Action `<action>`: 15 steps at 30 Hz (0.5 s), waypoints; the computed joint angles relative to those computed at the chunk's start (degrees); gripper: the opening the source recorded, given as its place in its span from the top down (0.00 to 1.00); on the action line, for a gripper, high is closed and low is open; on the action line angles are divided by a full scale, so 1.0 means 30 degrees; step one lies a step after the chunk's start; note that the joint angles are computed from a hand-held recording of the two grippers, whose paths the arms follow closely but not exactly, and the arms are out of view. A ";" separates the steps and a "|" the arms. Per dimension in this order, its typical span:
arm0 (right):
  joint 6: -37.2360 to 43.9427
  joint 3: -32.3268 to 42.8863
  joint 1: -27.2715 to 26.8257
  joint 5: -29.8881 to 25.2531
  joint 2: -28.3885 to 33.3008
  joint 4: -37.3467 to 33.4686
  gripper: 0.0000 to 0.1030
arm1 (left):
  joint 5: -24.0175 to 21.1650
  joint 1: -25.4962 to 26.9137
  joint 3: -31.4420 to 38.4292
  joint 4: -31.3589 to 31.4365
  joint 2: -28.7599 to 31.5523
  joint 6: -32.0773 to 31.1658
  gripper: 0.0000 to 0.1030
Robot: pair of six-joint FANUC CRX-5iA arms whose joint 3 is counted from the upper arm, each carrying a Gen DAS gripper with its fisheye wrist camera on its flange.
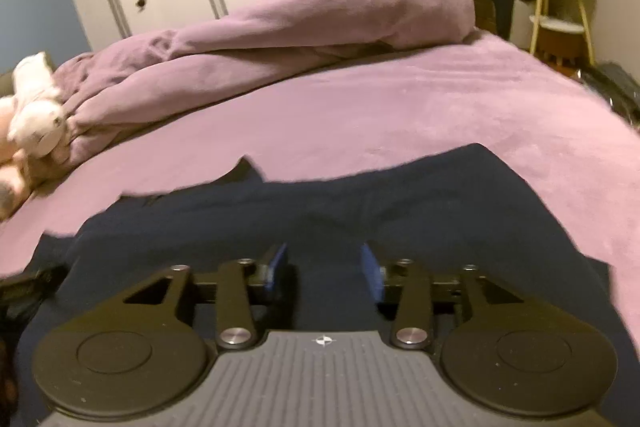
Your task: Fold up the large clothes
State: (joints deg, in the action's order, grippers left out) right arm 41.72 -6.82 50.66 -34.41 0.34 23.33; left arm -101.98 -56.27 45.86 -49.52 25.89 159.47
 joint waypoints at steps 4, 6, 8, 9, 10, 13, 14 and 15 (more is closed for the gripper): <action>-0.2216 -0.3928 0.1228 0.0392 -0.3587 0.3080 0.52 | -0.0706 -0.0800 0.0362 -0.0228 -0.0112 -0.0838 0.18; -0.3764 -0.5597 0.1932 -0.0514 -0.5062 0.5334 0.52 | -0.1300 -0.1289 0.0695 -0.0380 -0.0058 -0.1337 0.17; -0.5601 -0.6893 0.2715 -0.2206 -0.6251 0.7447 0.52 | -0.1914 -0.2026 0.0839 -0.0760 -0.0105 -0.1695 0.17; -0.6095 -0.7239 0.3022 -0.3081 -0.6734 0.7671 0.52 | -0.2185 -0.2549 0.0701 -0.1033 -0.0262 -0.1569 0.17; -0.6554 -0.7648 0.3213 -0.3618 -0.7276 0.7799 0.53 | -0.2394 -0.3071 0.0420 -0.1327 -0.0515 -0.1215 0.17; -0.7940 -0.8125 0.3894 -0.5747 -0.8201 0.8297 0.53 | -0.4070 -0.4841 0.0037 -0.2243 -0.0903 0.0330 0.09; -0.8417 -0.7953 0.4208 -0.6884 -0.8227 0.8401 0.54 | -0.4990 -0.5269 0.0046 -0.2176 -0.0923 0.0983 0.08; -0.8797 -0.7720 0.4435 -0.7837 -0.8228 0.8308 0.54 | -0.5289 -0.5721 -0.0271 -0.2135 -0.1175 0.1798 0.08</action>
